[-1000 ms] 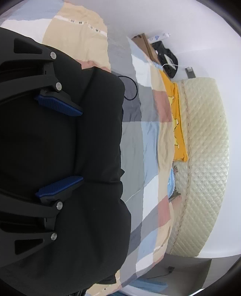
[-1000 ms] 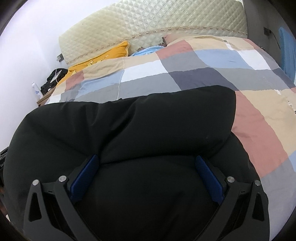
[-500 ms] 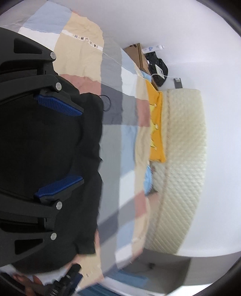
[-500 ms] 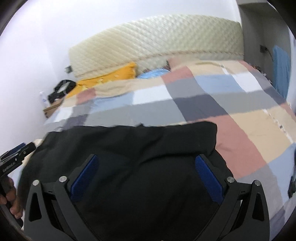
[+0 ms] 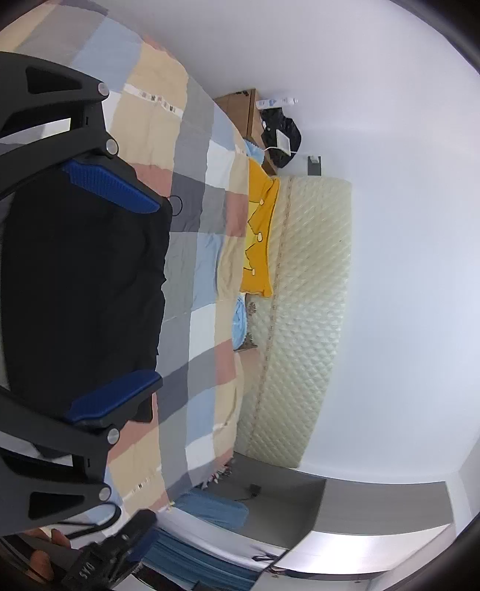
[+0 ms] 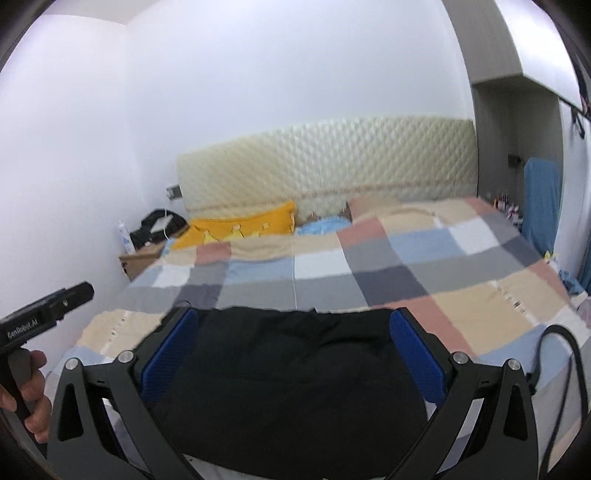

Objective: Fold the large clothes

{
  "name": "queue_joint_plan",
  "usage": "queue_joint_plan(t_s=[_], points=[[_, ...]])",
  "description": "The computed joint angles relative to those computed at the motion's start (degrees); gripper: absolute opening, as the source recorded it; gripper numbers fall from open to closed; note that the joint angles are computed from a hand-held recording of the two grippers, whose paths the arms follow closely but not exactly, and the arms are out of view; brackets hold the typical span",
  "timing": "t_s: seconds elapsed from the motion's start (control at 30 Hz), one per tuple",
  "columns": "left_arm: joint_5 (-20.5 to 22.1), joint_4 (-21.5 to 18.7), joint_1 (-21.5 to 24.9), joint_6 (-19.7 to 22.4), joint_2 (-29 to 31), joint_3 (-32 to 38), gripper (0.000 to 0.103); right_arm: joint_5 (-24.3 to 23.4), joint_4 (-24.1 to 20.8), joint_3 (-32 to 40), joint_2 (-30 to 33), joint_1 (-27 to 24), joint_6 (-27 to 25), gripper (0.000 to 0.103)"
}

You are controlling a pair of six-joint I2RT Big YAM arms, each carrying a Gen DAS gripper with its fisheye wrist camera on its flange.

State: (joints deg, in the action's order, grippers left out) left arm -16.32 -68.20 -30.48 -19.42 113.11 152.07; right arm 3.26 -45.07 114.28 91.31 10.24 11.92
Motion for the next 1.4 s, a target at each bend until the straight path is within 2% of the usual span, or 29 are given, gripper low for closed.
queue_joint_plan(t_s=[0.1,0.17,0.27,0.4,0.5,0.73,1.23,1.4], points=[[-0.5,3.6,-1.2,-0.2,-7.5,-10.4,0.087,1.3,3.2,-3.8,-4.6,1.6,-0.1,0.103],[-1.7,4.7,-2.1,-0.1,-10.8,-14.4,0.087,2.3,4.3,-5.5,-6.9,2.8,-0.8,0.103],[-5.2,7.2,-3.8,0.2,-16.5,-21.3,0.087,3.4,5.2,-7.2,-9.5,4.4,-1.4,0.103],[-7.5,8.4,-5.1,-1.8,-21.8,-27.7,0.087,5.3,7.8,-11.2,-13.7,6.8,-1.0,0.103],[-8.7,8.7,-5.9,-2.1,-24.7,-31.4,0.087,6.6,7.8,-14.2,-16.1,8.6,-1.3,0.103],[-11.5,8.4,-7.9,-0.5,-28.1,-36.8,0.087,9.4,6.8,-20.3,-20.4,11.0,1.2,0.103],[-10.1,7.9,-8.0,-2.3,-31.0,-45.2,0.087,11.8,2.3,-28.0,-24.4,12.4,2.7,0.103],[-8.4,8.1,-7.8,-3.6,-31.1,-47.7,0.087,11.8,1.3,-29.7,-24.7,11.7,3.9,0.103]])
